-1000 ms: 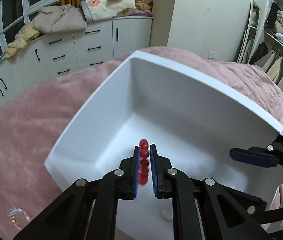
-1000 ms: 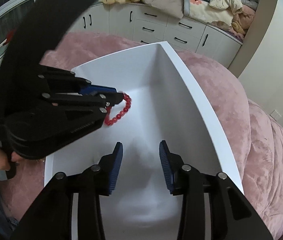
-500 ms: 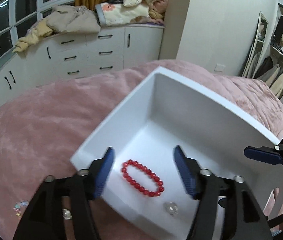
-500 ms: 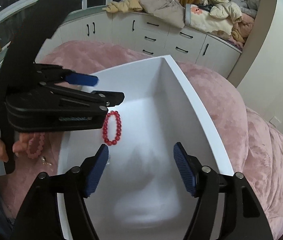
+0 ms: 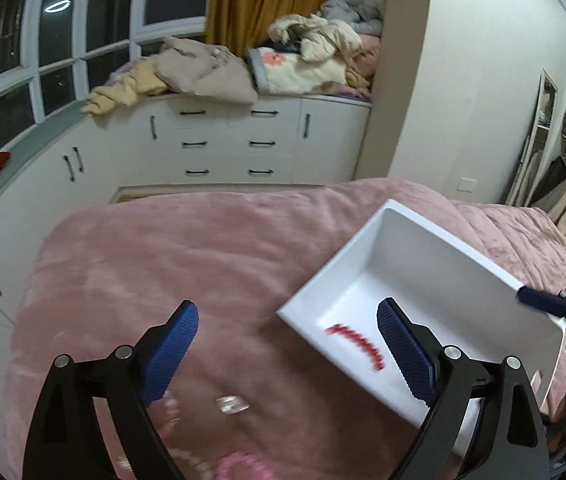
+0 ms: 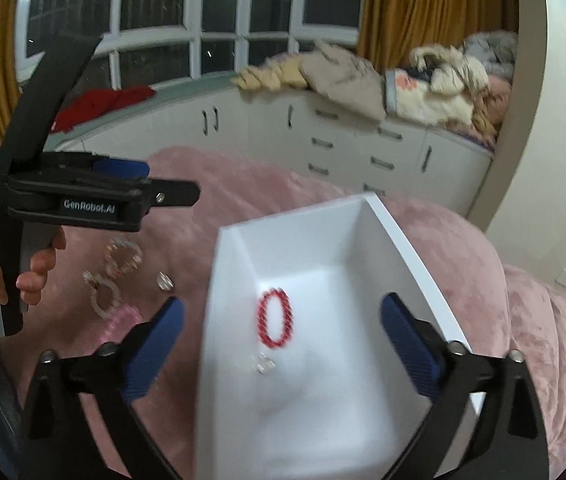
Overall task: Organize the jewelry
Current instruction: 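Move both grippers back over the remaining bracelets on the bed, then grasp the white bead bracelet with the left gripper while the right grasps the pink bead bracelet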
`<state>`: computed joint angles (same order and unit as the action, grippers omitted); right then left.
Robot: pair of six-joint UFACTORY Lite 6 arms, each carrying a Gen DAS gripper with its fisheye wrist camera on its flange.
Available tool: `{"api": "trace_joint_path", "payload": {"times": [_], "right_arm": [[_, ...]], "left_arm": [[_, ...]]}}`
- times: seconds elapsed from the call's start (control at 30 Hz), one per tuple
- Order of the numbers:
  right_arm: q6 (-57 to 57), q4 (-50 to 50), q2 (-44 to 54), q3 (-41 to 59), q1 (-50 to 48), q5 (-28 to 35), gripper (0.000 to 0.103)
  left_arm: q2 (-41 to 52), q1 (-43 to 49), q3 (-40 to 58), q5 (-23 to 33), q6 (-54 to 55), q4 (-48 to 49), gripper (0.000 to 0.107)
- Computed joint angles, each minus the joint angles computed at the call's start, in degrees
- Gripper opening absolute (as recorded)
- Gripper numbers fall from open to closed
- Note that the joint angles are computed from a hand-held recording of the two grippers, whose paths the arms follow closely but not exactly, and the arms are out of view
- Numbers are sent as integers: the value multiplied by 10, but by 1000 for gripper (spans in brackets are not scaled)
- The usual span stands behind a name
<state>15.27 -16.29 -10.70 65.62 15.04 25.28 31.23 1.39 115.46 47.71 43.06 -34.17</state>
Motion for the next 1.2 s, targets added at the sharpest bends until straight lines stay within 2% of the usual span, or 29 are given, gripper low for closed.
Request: {"api": "trace_joint_path", "payload": {"times": [0.17, 0.3, 0.43, 0.53, 0.63, 0.7, 0.73, 0.9, 1.0, 1.07, 1.13, 1.2], "right_arm": [[103, -116, 5, 8, 67, -1, 98], [179, -190, 12, 8, 116, -8, 98], [227, -231, 31, 19, 159, -10, 98], [264, -271, 54, 32, 199, -6, 93], [237, -233, 96, 60, 222, 1, 88], [201, -180, 135, 84, 232, 9, 78], [188, -164, 153, 92, 236, 10, 76], [191, -161, 215, 113, 257, 13, 65], [169, -121, 243, 117, 246, -8, 65], [176, -118, 255, 115, 241, -14, 65], [188, -125, 264, 113, 237, -20, 63], [198, -132, 275, 115, 231, -23, 56]], "left_arm": [[-48, 73, -69, -22, 77, -29, 94], [-71, 137, -112, -19, 153, -63, 95], [-97, 180, -169, -38, 227, -88, 95], [-107, 204, -203, -45, 273, -108, 95], [-115, 222, -241, -50, 307, -129, 95], [-110, 228, -250, -50, 315, -134, 95], [-105, 231, -256, -49, 323, -134, 95], [-102, 241, -305, -67, 362, -141, 95], [-101, 240, -335, -91, 370, -130, 95], [-89, 238, -333, -86, 363, -114, 92], [-76, 237, -325, -73, 358, -105, 79], [-65, 234, -321, -72, 344, -89, 77]]}}
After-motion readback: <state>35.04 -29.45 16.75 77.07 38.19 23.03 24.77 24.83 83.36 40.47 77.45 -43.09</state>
